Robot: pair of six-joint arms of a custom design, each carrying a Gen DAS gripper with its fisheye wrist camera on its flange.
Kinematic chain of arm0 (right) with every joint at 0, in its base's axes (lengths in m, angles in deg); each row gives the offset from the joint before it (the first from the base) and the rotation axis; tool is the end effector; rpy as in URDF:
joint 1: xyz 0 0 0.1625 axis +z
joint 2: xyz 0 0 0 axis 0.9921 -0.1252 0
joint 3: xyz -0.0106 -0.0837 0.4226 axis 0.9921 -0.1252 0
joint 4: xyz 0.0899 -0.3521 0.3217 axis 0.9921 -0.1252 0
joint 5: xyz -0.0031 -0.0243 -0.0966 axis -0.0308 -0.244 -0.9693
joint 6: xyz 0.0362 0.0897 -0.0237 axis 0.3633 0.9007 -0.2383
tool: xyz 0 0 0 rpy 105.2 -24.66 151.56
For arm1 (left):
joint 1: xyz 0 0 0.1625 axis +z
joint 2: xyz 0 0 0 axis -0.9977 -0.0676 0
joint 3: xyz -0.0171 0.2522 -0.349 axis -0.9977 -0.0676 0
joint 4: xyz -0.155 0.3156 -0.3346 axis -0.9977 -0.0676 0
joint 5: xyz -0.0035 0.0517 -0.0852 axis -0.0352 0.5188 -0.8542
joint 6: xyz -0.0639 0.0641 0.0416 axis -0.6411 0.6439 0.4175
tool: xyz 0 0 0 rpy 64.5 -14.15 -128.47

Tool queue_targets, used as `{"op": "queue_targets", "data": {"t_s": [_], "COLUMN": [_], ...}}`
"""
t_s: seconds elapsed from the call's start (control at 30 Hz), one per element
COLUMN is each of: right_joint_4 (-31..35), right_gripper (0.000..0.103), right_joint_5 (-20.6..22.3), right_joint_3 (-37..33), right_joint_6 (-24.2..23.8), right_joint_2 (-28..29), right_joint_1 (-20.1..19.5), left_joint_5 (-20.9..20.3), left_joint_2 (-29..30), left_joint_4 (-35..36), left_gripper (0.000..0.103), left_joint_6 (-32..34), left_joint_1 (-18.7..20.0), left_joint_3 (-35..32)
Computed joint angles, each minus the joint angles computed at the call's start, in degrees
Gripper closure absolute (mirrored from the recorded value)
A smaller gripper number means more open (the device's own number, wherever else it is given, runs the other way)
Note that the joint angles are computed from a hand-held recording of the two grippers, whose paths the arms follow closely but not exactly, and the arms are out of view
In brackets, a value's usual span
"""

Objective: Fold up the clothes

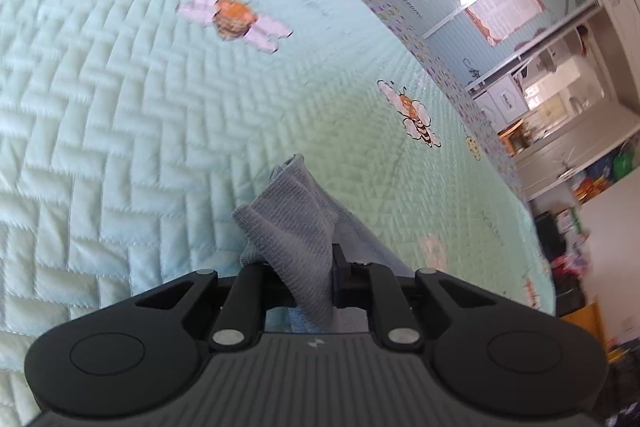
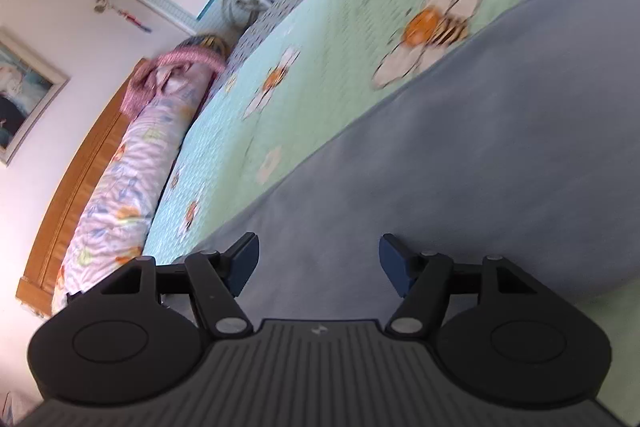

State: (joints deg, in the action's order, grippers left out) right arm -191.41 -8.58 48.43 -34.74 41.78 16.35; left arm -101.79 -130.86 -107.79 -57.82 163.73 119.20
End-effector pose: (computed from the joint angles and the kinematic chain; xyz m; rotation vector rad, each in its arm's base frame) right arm 0.2683 -0.7645 0.0355 -0.4156 2.9276 -0.6625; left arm 0.0663 -0.6274 0.3707 -0.7131 2.2614 -1.5578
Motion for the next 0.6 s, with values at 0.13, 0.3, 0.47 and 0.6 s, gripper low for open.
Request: {"op": "queue_targets", "data": {"t_s": [0.13, 0.3, 0.47, 0.6], "right_joint_4": [-3.7, -4.8, 7.3, 6.9], "right_gripper": [0.035, 0.031, 0.067, 0.094], "right_joint_5": [-6.7, -6.8, -4.2, 5.2], "right_joint_3": [-0.4, -2.4, -10.8, -10.2], "right_joint_6": [-9.8, -21.6, -8.9, 1.1], "right_joint_2": [0.4, 2.4, 6.8, 5.1], "right_joint_1": [2.3, 4.6, 0.7, -2.8], "left_joint_5": [4.9, 10.4, 12.5, 13.4], "left_joint_2": [0.8, 2.1, 2.8, 3.4], "left_joint_4": [3.7, 9.5, 15.7, 18.3], "left_gripper": [0.091, 0.091, 0.091, 0.090], "left_joint_6": [3.0, 4.0, 1.6, 1.8], "left_joint_1": [-1.8, -2.9, -2.5, -2.2], "left_joint_3": [-1.5, -3.8, -5.4, -6.2]}}
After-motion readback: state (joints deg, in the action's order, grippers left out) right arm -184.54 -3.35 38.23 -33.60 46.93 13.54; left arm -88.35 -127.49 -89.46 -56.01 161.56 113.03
